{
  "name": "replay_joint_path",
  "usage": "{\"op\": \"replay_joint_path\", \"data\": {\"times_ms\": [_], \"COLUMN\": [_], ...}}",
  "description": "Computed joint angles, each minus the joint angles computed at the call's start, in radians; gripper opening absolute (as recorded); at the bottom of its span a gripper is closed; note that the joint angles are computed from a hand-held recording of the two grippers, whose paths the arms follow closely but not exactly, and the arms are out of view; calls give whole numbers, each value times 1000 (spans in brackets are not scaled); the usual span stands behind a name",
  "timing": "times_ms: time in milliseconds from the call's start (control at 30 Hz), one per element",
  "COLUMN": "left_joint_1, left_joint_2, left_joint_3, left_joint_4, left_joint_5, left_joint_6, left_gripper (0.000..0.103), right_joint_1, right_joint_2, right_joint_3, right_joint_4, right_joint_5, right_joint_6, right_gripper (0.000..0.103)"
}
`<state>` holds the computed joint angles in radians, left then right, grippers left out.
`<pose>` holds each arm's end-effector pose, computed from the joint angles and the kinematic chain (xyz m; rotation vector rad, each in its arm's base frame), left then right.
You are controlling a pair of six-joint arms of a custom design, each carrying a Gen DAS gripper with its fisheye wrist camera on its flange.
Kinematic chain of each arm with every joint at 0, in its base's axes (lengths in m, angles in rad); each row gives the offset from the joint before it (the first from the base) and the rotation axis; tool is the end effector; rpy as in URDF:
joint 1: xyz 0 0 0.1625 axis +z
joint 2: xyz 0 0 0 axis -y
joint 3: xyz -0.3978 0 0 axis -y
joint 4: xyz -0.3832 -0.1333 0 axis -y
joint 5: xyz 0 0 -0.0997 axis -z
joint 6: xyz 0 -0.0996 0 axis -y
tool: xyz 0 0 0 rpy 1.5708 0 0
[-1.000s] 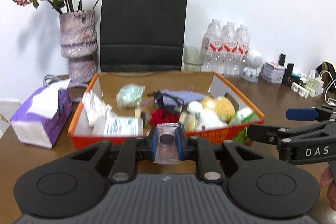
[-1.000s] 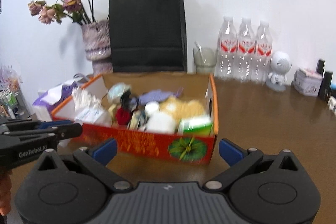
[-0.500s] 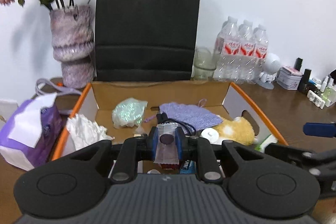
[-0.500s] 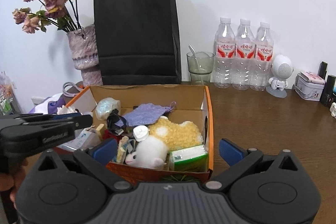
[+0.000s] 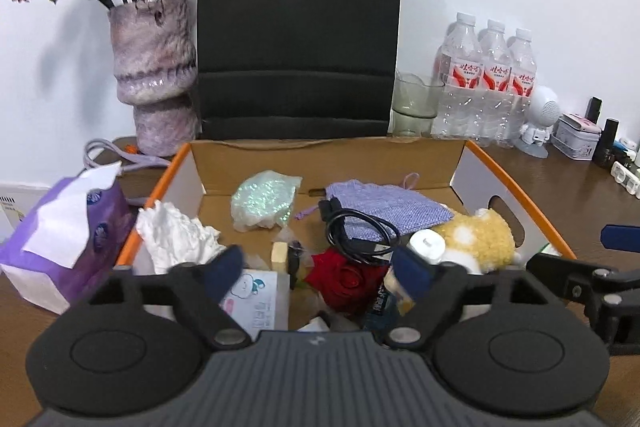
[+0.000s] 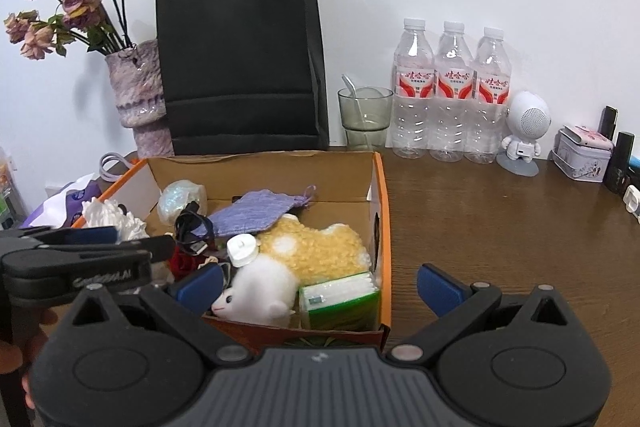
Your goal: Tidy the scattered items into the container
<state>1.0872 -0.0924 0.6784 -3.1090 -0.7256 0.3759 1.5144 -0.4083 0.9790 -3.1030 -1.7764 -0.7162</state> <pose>-0.2006 -0.8288 0.0302 0.4340 2.1203 -1.1366 0.0663 -0.8296 0.1394 0.6531 -2.3046 1.0627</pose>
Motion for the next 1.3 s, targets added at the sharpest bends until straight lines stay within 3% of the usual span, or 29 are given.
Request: {"op": "replay_joint_path", "data": {"times_ms": [33, 67, 333, 600, 867, 1300], "left_joint_1": [-2, -3, -16, -32, -50, -94], "left_joint_2": [-3, -6, -33, -125, -225, -348], "left_joint_3": [3, 10, 57, 223, 433, 782], "left_joint_4": [1, -5, -25, -114, -274, -561], "left_joint_5": [2, 2, 50, 34, -26, -85], "left_joint_6": [-2, -5, -21, -31, -30, 23], "left_gripper": [100, 103, 103, 103, 103, 103], "right_joint_1": [0, 0, 2, 7, 16, -7], "right_joint_2": [0, 0, -11, -46, -113, -238], "right_joint_3": [0, 0, 24, 91, 234, 581], "right_joint_4": [0, 1, -17, -67, -170, -392], "right_joint_5": [1, 2, 11, 30, 48, 75], "right_joint_6": [3, 5, 1, -3, -7, -18], "right_gripper": [103, 103, 103, 103, 103, 103]}}
